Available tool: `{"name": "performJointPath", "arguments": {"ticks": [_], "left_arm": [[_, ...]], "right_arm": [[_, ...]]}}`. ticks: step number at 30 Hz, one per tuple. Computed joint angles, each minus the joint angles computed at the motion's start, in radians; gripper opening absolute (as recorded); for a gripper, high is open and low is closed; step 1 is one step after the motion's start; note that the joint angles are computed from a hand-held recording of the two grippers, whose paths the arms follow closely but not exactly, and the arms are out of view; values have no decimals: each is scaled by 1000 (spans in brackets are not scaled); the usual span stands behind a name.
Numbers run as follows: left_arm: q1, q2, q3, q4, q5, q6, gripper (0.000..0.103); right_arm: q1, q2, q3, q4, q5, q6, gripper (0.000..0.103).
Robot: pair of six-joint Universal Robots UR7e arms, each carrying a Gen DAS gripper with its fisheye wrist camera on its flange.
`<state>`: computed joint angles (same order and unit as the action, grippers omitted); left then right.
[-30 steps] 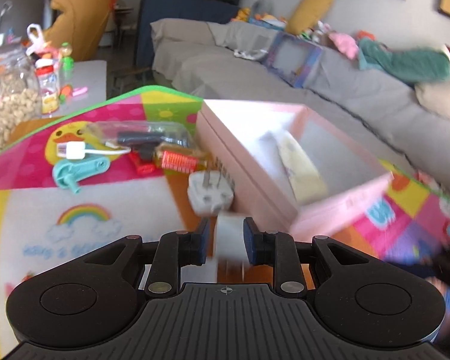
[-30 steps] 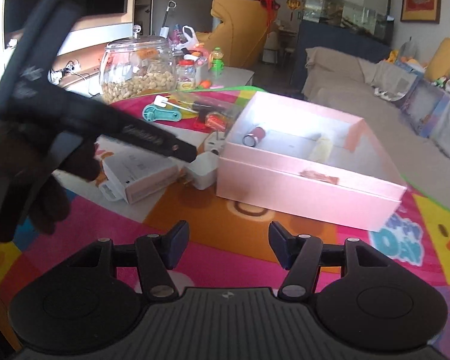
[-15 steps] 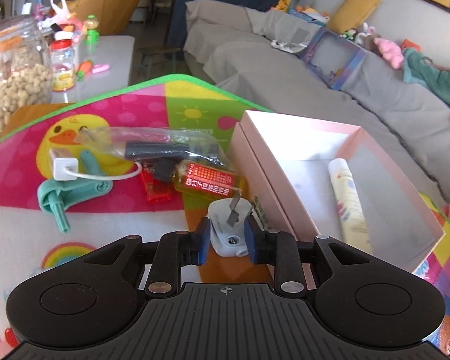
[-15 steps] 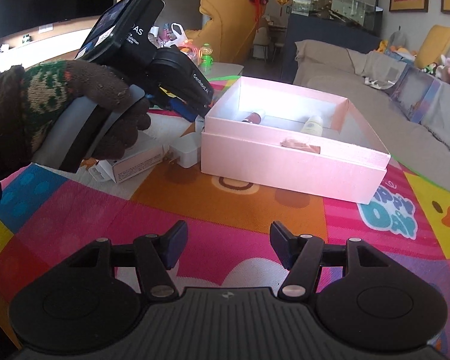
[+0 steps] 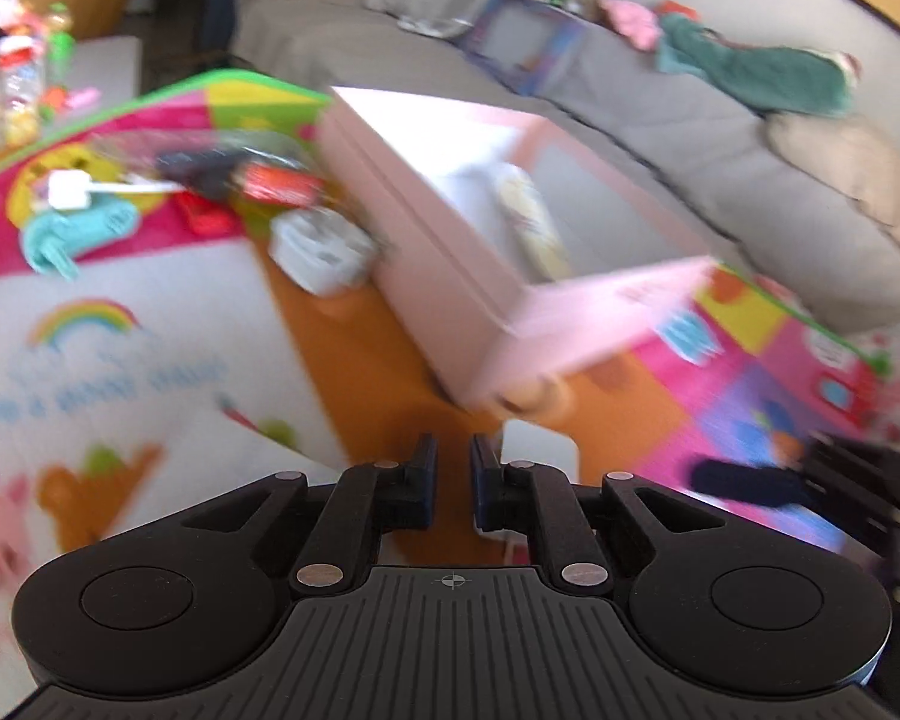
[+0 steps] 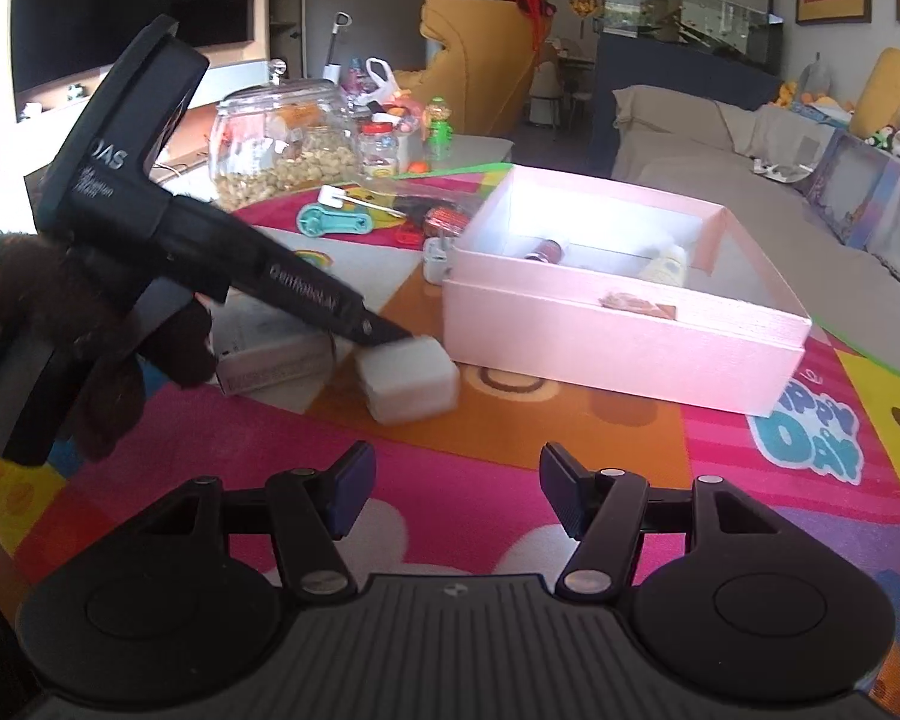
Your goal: Organize rigid objects
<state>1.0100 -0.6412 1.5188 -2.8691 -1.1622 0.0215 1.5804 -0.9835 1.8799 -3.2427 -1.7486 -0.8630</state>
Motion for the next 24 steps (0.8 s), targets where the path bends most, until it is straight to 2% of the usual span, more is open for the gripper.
{"name": "performJointPath", "arguments": {"ticks": [2, 3, 7, 9, 10, 13, 15, 17, 19, 20, 21, 22, 24], "left_arm": [[-12, -22, 38, -36, -6, 12, 17], [-24, -33, 66, -80, 23, 27, 18], [-92, -49, 159, -270, 263, 180, 18], [-109, -69, 184, -252, 331, 216, 18], [-111, -85, 195, -217, 335, 212, 18], [-113, -108, 209, -103, 343, 183, 18], [-120, -92, 226, -154, 360, 238, 20], [-121, -82, 223, -156, 345, 250, 27], [-113, -73, 206, -141, 294, 237, 49], [-112, -67, 200, -136, 280, 241, 54], [-113, -61, 195, -130, 277, 248, 62], [-115, -55, 192, -130, 278, 255, 67], [-116, -50, 190, -136, 278, 268, 68]], "right_arm": [[2, 3, -8, 24, 23, 6, 65], [2, 8, -17, 37, 33, 4, 65], [11, 60, -81, 61, 11, 4, 66], [10, 82, -110, 58, -2, 30, 61], [9, 88, -122, 69, -9, 36, 48], [1, 89, -114, 25, -18, 30, 49], [-10, 78, -101, 13, -9, 30, 49], [-17, 62, -94, 29, -19, 34, 49], [-28, 52, -90, 47, -27, 45, 53], [-35, 49, -88, 44, -25, 51, 60], [-42, 47, -81, 31, -16, 51, 61], [-48, 45, -73, 16, -6, 46, 61], [-52, 43, -63, -1, 4, 38, 62]]}}
